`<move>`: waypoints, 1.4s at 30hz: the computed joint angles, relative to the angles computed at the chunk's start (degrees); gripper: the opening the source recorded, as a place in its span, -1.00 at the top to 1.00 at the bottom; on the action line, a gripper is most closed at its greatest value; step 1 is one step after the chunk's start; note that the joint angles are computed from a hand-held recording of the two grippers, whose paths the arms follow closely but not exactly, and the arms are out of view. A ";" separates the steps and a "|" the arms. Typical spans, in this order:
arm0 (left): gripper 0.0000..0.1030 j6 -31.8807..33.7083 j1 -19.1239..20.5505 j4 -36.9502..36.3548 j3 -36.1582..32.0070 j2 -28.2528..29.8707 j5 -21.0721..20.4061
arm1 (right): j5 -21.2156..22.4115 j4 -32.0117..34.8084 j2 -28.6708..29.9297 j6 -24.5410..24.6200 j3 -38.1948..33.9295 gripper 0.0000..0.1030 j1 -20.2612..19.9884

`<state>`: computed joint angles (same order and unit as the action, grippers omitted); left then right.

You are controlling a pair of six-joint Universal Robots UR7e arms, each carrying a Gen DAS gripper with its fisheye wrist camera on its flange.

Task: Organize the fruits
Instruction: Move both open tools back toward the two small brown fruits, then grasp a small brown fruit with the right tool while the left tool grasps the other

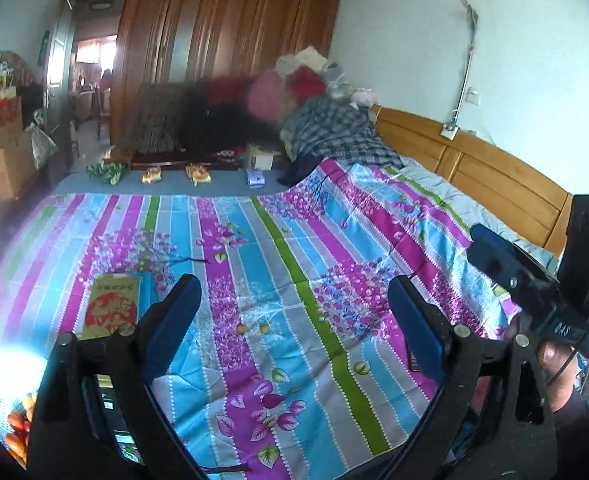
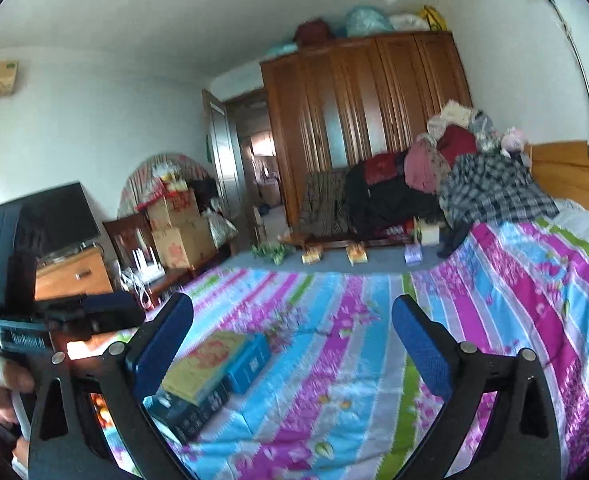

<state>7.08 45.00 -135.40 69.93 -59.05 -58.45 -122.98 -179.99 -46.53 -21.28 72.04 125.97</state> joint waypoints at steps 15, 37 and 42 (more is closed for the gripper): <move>-0.19 -3.94 15.94 7.40 -8.90 18.13 0.57 | 3.60 23.23 8.94 10.84 -3.18 -0.02 -17.86; -0.14 -1.72 20.61 7.38 -19.90 29.13 -3.14 | 2.67 37.02 31.39 4.67 -33.86 0.53 -24.36; -0.09 0.20 20.66 8.20 -24.98 32.90 -5.07 | 4.73 27.67 24.59 7.49 -22.30 0.53 -24.46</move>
